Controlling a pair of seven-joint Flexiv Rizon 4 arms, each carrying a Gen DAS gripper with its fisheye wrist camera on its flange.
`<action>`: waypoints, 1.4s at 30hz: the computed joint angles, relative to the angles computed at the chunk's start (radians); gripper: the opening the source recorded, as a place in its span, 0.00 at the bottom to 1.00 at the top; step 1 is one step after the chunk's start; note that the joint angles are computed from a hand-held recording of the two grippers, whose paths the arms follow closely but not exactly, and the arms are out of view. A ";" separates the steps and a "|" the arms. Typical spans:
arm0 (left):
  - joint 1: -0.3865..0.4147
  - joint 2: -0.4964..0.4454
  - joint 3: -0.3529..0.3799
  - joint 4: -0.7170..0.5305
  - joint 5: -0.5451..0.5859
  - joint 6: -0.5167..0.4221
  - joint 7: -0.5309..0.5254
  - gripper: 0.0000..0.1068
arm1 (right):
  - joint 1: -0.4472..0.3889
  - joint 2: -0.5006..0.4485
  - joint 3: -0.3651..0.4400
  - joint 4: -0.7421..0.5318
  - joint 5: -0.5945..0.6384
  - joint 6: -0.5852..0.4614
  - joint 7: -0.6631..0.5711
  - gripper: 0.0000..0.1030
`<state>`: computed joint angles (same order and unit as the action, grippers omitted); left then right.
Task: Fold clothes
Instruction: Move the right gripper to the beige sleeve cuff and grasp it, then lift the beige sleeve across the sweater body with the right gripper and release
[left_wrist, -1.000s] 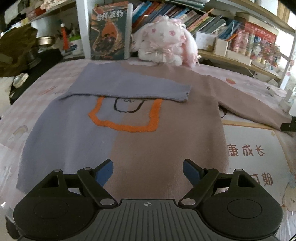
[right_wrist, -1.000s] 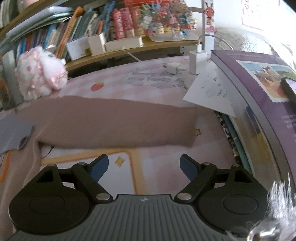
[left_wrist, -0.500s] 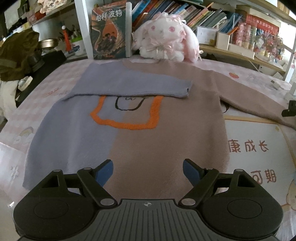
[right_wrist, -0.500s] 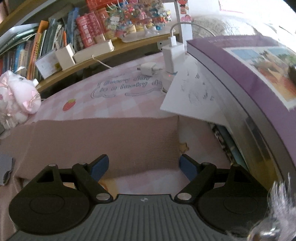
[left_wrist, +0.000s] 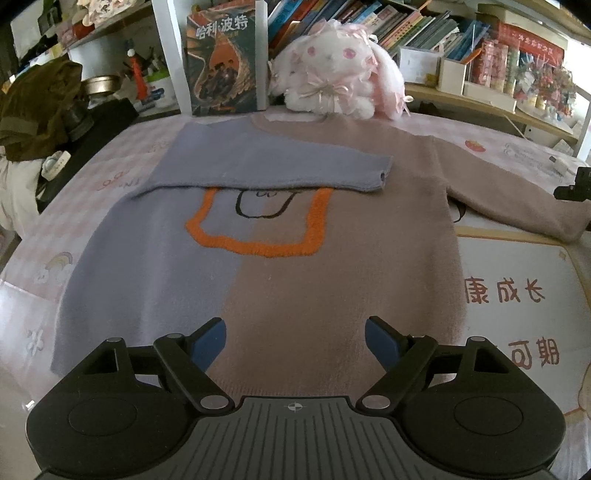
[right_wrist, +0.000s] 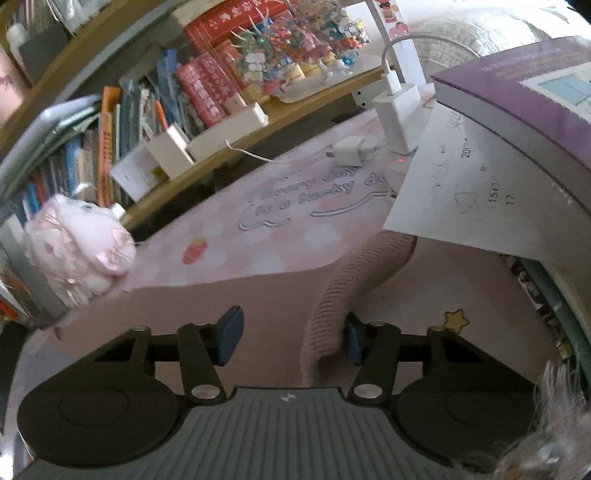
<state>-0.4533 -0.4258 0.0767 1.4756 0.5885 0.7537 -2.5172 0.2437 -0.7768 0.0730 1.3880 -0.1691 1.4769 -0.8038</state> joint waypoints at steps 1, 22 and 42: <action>0.001 -0.002 -0.001 -0.001 -0.001 0.002 0.001 0.80 | -0.018 -0.001 0.031 -0.004 0.007 -0.001 -0.015 0.52; 0.002 0.011 0.009 0.008 0.036 0.031 -0.041 0.80 | -0.014 0.045 0.053 0.040 0.126 0.017 -0.055 0.09; 0.144 0.089 0.032 0.225 -0.001 0.474 0.156 0.80 | 0.161 0.068 -0.116 -0.049 -0.016 0.172 0.076 0.08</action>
<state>-0.3097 -0.3370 0.1087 1.7003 0.5880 1.2275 -2.3614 0.4049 -0.7089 -0.0431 1.3392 -0.1853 1.6487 -0.7277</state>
